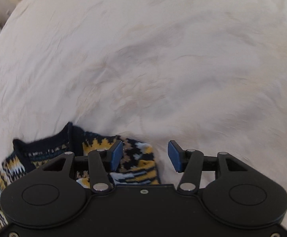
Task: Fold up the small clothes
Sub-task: 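Move the left tool toward the other sleeve cuff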
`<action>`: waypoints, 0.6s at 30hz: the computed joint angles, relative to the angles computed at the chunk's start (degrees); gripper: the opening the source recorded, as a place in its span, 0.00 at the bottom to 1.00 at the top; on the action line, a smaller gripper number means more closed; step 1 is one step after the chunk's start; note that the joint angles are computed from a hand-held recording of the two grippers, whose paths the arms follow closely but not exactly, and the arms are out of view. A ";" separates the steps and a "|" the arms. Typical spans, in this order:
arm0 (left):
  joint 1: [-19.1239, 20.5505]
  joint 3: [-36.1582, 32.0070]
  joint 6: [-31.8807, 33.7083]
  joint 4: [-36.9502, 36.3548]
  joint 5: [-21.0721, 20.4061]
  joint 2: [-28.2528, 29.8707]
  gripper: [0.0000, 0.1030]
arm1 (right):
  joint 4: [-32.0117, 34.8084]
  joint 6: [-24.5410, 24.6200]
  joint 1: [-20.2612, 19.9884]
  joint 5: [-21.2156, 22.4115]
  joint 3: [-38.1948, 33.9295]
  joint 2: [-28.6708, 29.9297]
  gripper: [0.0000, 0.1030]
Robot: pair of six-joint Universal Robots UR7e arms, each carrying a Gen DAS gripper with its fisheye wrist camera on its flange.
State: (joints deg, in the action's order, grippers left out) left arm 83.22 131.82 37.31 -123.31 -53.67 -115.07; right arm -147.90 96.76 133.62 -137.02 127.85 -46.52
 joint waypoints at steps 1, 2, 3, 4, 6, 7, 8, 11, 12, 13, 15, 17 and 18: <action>-0.09 0.09 -0.17 -0.20 0.33 0.12 0.41 | -0.38 -2.17 -0.57 0.96 -0.41 0.41 0.57; -0.37 0.29 -0.55 -0.25 0.69 0.12 0.41 | -0.51 -4.65 -1.45 2.27 -0.82 0.78 0.57; -0.38 0.31 -0.66 -0.43 0.87 0.23 0.41 | 0.22 -6.45 -2.25 3.68 -1.22 0.89 0.57; -0.29 0.25 -0.75 -0.57 0.93 0.30 0.41 | 1.44 -7.64 -2.89 4.98 -1.46 0.93 0.57; -1.03 0.90 -1.67 -0.23 1.22 -0.37 0.41 | 4.68 -8.42 -3.80 6.69 -1.34 0.73 0.56; -0.95 0.92 -1.49 -0.38 1.14 -0.41 0.41 | 6.54 -7.98 -4.12 6.96 -1.01 0.45 0.56; -0.89 0.98 -1.36 -0.46 1.07 -0.51 0.41 | 9.63 -6.34 -4.42 6.88 -0.63 -0.03 0.57; -1.08 0.89 -1.30 0.02 1.10 -0.94 0.41 | 14.83 -0.29 -4.79 5.53 1.86 -1.96 0.58; -1.11 0.84 -1.25 0.09 1.12 -0.93 0.41 | 17.15 2.45 -4.62 5.25 2.24 -2.72 0.58; -1.18 0.85 -1.30 0.10 1.16 -0.86 0.41 | 18.97 5.05 -3.94 4.77 2.52 -3.54 0.58; -1.19 1.18 -1.25 -0.49 1.13 -0.71 0.41 | 18.69 9.45 -0.66 2.45 3.47 -5.05 0.58; -1.05 1.35 -0.85 -1.07 0.94 -0.76 0.41 | 15.76 10.99 3.26 0.46 3.83 -5.30 0.58; -0.95 1.41 -0.63 -1.24 0.76 -0.90 0.41 | 15.14 11.01 4.98 0.00 3.28 -4.82 0.58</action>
